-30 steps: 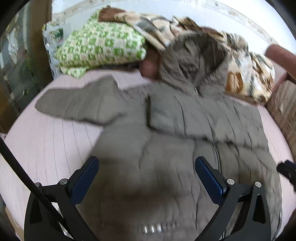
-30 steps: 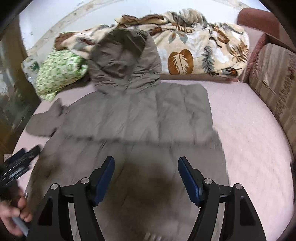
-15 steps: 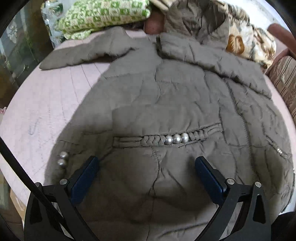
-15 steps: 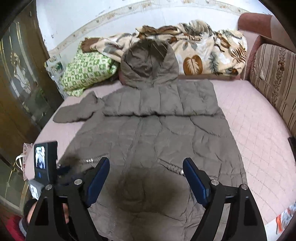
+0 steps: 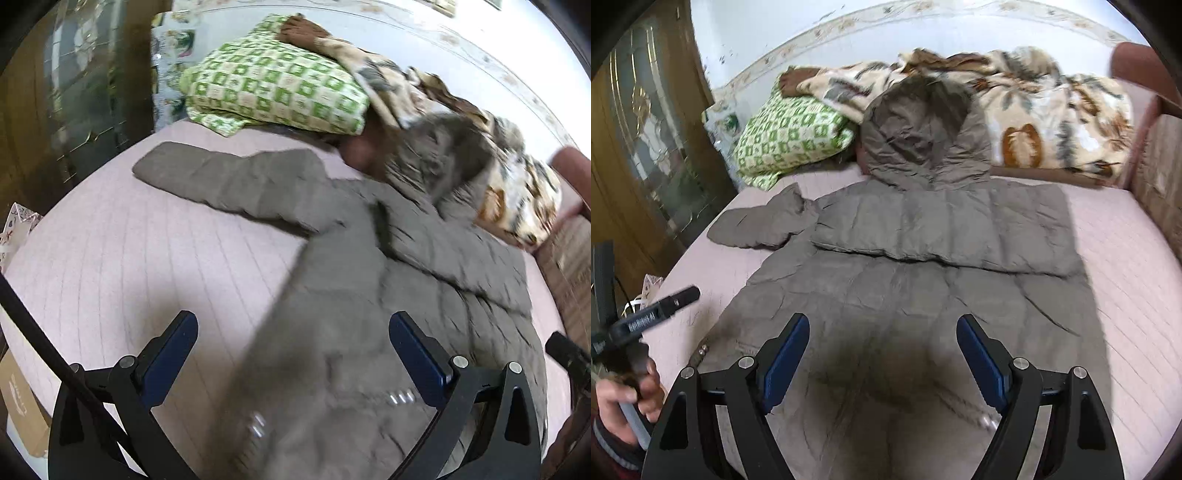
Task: Fold large clothes
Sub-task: 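Move the left gripper over the jacket to the other sleeve cuff, then grasp the other sleeve cuff with the left gripper and lift it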
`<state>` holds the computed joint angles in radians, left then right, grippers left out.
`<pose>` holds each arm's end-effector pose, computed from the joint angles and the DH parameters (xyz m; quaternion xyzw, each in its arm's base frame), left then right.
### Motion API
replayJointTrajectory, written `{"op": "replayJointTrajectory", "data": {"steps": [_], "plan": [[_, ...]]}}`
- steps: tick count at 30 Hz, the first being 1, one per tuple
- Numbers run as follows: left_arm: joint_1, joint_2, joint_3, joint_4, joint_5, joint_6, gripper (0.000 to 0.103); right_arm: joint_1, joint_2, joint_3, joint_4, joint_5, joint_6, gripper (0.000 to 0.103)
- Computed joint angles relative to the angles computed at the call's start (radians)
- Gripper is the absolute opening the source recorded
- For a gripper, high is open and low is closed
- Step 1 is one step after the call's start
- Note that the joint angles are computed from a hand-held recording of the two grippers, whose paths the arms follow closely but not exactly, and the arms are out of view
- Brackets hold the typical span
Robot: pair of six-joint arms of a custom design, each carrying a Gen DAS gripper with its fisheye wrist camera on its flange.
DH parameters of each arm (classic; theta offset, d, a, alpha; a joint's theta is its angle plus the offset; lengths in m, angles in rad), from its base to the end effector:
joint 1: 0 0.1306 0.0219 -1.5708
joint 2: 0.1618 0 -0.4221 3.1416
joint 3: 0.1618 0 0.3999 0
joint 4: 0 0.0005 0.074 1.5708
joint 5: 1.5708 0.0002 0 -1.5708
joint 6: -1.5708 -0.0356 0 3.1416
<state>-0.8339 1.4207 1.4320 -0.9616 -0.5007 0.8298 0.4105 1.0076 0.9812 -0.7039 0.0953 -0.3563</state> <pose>0.3400 -0.3501 0.4715 -0.0737 0.9227 -0.0597 0.3736 0.3116 0.1314 0.4354 -0.0053 0.9121 0.1121 0.3942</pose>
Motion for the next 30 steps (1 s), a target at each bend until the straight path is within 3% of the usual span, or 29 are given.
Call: {"op": "replayJointTrajectory", "data": {"steps": [5, 8, 13, 17, 21, 26, 28, 30], "plan": [[0.152, 0.002, -0.006, 0.031, 0.097, 0.013, 0.103, -0.048, 0.095, 0.013, 0.077, -0.101, 0.086, 0.085], [0.252, 0.016, -0.001, 0.028, 0.147, 0.033, 0.103, -0.106, 0.095, -0.049, 0.184, -0.235, 0.080, 0.086], [0.419, 0.056, 0.019, 0.062, 0.232, 0.046, 0.098, -0.163, 0.129, -0.046, 0.207, -0.337, 0.048, 0.086], [0.547, 0.073, -0.003, 0.164, 0.360, 0.123, 0.078, -0.185, 0.133, -0.035, 0.224, -0.381, 0.034, 0.086], [0.644, 0.095, -0.049, 0.313, 0.469, 0.218, 0.074, -0.187, 0.114, -0.039, 0.234, -0.395, 0.038, 0.086], [0.692, 0.140, -0.097, 0.475, 0.559, 0.281, 0.061, -0.191, 0.110, -0.049, 0.241, -0.396, 0.025, 0.086], [0.699, 0.162, -0.085, 0.501, 0.572, 0.263, 0.058, -0.194, 0.116, -0.050, 0.241, -0.397, 0.016, 0.086], [0.697, 0.194, -0.048, 0.463, 0.528, 0.231, 0.054, -0.193, 0.121, -0.049, 0.240, -0.392, 0.018, 0.086]]}}
